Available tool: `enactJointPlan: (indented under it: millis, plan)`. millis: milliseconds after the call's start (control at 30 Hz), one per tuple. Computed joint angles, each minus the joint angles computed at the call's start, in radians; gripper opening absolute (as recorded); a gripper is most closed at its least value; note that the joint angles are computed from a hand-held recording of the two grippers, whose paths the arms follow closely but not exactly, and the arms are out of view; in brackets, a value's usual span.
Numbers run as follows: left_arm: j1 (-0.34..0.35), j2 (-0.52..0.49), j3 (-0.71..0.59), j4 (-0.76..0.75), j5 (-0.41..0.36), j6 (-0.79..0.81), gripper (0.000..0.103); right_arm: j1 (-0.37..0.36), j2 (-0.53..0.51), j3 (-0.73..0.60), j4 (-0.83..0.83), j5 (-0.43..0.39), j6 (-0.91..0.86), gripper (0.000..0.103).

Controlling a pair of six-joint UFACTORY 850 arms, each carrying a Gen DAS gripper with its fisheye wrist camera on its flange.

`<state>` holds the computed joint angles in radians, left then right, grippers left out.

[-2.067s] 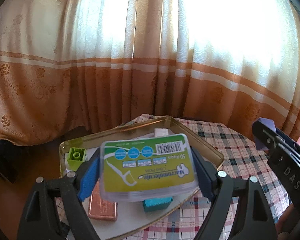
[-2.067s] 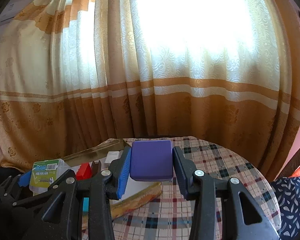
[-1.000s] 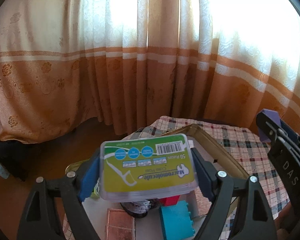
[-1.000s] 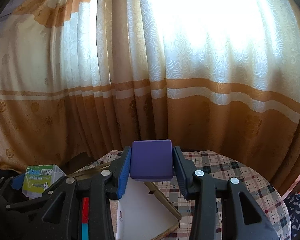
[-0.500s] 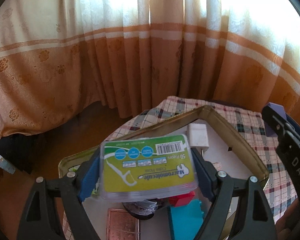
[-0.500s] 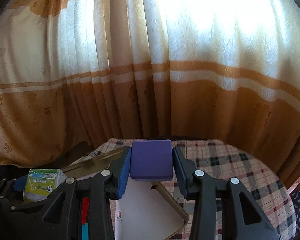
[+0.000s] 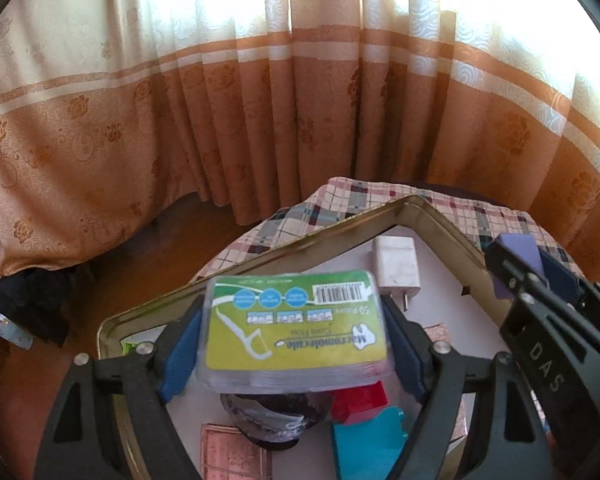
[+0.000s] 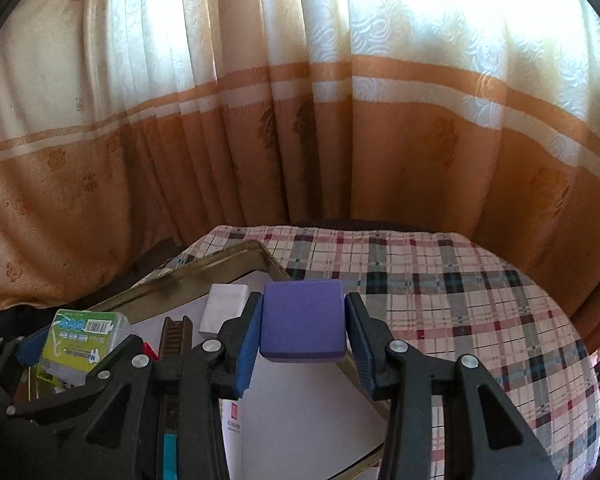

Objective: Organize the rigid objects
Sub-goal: 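Lower both tools into the tin and open them, releasing floss box and cube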

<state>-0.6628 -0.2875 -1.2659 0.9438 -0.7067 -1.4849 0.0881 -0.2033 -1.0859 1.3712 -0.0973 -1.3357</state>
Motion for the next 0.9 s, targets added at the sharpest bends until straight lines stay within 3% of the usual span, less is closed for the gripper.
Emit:
enactJointPlan:
  millis: [167,267,333,433,467,567,900]
  plan:
    - [0.006,-0.020,-0.010,-0.021,0.005,0.032,0.081,-0.003,-0.018,-0.015,-0.217,-0.032,0.226,0.044]
    - [0.004,-0.033,-0.017,-0.020,-0.017,0.039,0.082,-0.013,-0.031,-0.023,-0.239,-0.077,0.268,0.044]
    - [0.017,-0.058,-0.046,-0.108,-0.035,0.131,0.084,-0.025,-0.045,-0.031,-0.201,-0.134,0.244,0.045]
    - [0.033,-0.113,-0.109,-0.252,-0.100,0.307,0.100,-0.042,-0.057,-0.038,-0.200,-0.210,0.271,0.064]
    - [0.030,-0.115,-0.111,-0.245,-0.106,0.312,0.100,-0.044,-0.052,-0.033,-0.185,-0.220,0.262,0.072]
    - [0.025,-0.104,-0.103,-0.247,-0.092,0.323,0.102,-0.040,-0.018,0.000,-0.071,-0.197,0.143,0.076]
    - [0.006,-0.055,-0.062,-0.265,-0.053,0.304,0.102,-0.053,0.061,0.058,0.025,-0.187,0.070,0.083]
